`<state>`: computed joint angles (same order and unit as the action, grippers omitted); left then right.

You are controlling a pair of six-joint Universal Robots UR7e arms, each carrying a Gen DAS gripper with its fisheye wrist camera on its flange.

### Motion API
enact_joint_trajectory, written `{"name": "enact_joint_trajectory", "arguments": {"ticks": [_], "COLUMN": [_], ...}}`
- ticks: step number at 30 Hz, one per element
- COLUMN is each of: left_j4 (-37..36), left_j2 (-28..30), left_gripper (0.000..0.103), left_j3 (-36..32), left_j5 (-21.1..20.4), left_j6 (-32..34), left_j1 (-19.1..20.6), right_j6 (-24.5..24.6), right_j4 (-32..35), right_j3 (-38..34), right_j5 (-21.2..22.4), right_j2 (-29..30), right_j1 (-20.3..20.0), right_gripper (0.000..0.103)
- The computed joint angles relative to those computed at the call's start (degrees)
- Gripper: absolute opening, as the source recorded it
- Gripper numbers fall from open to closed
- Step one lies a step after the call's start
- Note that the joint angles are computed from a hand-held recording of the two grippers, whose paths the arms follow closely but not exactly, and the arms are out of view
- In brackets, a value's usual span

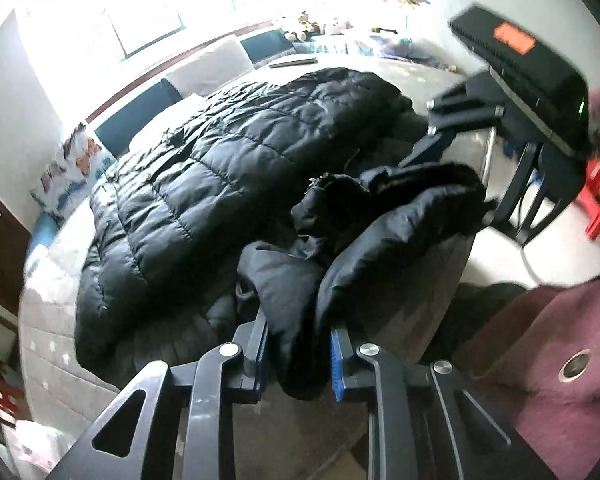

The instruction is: Fold large clothes

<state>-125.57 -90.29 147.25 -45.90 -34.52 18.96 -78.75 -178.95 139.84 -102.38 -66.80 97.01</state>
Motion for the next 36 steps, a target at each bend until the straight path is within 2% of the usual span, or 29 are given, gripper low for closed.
{"name": "enact_joint_trajectory", "arguments": {"ticks": [3,5,6,7,8,10,12,14,16,18,23,25,30,33,36], "left_j4": [-3.3,-2.1,-1.7,-0.9,0.8,5.2,11.1,18.7,25.1,29.4,39.5,39.9,34.6,29.1,29.8], "left_j2": [0.6,-0.4,-1.0,-1.9,-3.4,-7.0,-10.7,-14.4,-15.4,-14.6,-10.0,-9.3,-7.1,-7.2,-8.0], "left_gripper": [0.030,0.036,0.042,0.050,0.055,0.082,0.087,0.088,0.088,0.088,0.088,0.088,0.085,0.061,0.049], "left_j3": [0.0,0.4,0.9,1.4,2.0,3.4,4.2,4.2,4.0,3.7,3.0,3.4,5.0,6.6,7.1], "left_j5": [-1.3,-1.6,-1.7,-1.4,-0.7,1.9,3.6,4.2,5.0,6.1,12.3,14.1,17.9,19.1,19.3], "left_j6": [-0.4,-1.9,-2.6,-3.4,-4.6,-8.4,-12.7,-17.9,-22.8,-26.3,-34.5,-35.1,-30.1,-25.7,-27.6], "left_j1": [1.5,0.8,0.4,-0.3,-1.6,-4.7,-7.4,-9.1,-9.3,-8.9,-7.1,-6.1,-4.1,-4.3,-5.9], "right_j6": [3.1,4.4,5.1,6.5,9.8,13.6,17.0,19.7,20.9,22.5,24.0,24.3,24.3,23.5,23.3], "right_j4": [0.8,-0.1,0.5,2.0,4.9,8.4,12.3,15.1,16.5,18.6,18.9,19.2,18.2,17.3,16.8], "right_j3": [-1.8,-2.4,-2.7,-3.6,-4.9,-6.3,-8.2,-10.0,-11.4,-13.2,-15.5,-16.3,-16.1,-15.7,-15.0], "right_j5": [-0.1,-0.9,-0.5,-0.4,0.0,1.9,4.3,6.2,7.8,8.9,9.5,9.7,9.9,9.9,10.4], "right_j2": [2.0,3.0,2.6,2.5,1.6,0.0,-1.6,-2.3,-2.5,-2.6,-1.5,-1.1,-1.1,-1.0,-1.6], "right_j1": [0.2,0.9,1.1,1.5,1.8,1.9,2.0,2.4,2.8,3.4,4.7,4.6,4.5,4.5,4.1], "right_gripper": [0.065,0.053,0.039,0.033,0.031,0.027,0.025,0.024,0.022,0.022,0.021,0.021,0.021,0.021,0.021]}}
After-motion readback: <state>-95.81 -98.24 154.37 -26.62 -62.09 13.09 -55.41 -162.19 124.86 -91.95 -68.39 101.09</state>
